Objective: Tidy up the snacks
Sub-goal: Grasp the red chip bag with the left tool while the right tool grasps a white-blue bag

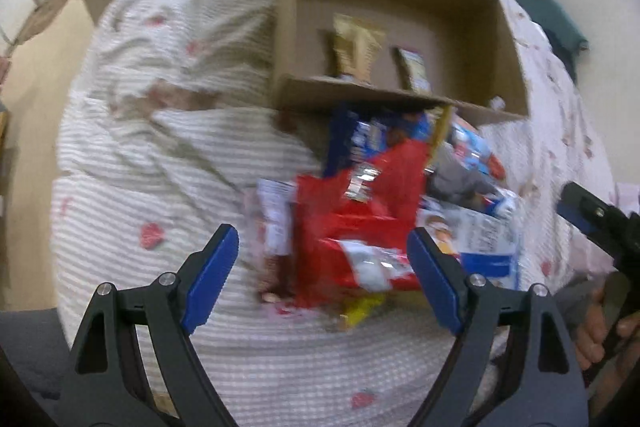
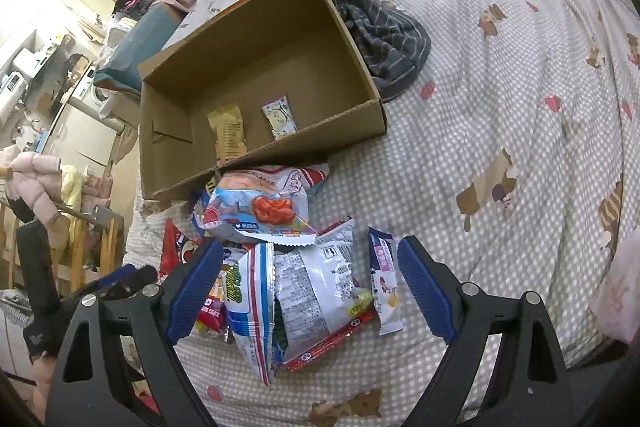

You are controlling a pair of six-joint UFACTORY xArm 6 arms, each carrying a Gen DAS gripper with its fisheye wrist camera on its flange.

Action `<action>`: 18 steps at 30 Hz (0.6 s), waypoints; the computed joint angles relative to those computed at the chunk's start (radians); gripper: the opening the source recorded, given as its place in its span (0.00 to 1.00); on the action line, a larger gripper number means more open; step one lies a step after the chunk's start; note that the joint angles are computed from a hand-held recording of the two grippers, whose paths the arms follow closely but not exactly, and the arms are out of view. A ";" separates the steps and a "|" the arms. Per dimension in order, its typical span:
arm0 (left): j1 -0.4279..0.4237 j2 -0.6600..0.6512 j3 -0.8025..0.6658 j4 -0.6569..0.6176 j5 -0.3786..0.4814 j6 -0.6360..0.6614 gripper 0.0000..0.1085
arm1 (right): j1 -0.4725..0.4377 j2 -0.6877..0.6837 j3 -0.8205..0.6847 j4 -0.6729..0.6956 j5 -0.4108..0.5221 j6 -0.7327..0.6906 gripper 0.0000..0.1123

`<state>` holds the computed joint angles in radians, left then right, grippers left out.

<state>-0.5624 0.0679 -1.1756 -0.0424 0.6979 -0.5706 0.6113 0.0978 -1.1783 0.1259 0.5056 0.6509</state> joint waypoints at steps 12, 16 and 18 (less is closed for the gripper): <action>-0.024 0.109 -0.098 0.056 0.068 -0.005 0.77 | 0.001 0.019 -0.022 -0.015 0.010 0.002 0.81; -0.016 0.071 -0.063 0.154 0.052 -0.084 0.77 | 0.003 0.029 -0.032 -0.005 0.006 -0.007 0.81; -0.013 0.077 -0.068 0.173 0.058 -0.103 0.77 | 0.005 0.034 -0.036 -0.004 0.007 -0.013 0.81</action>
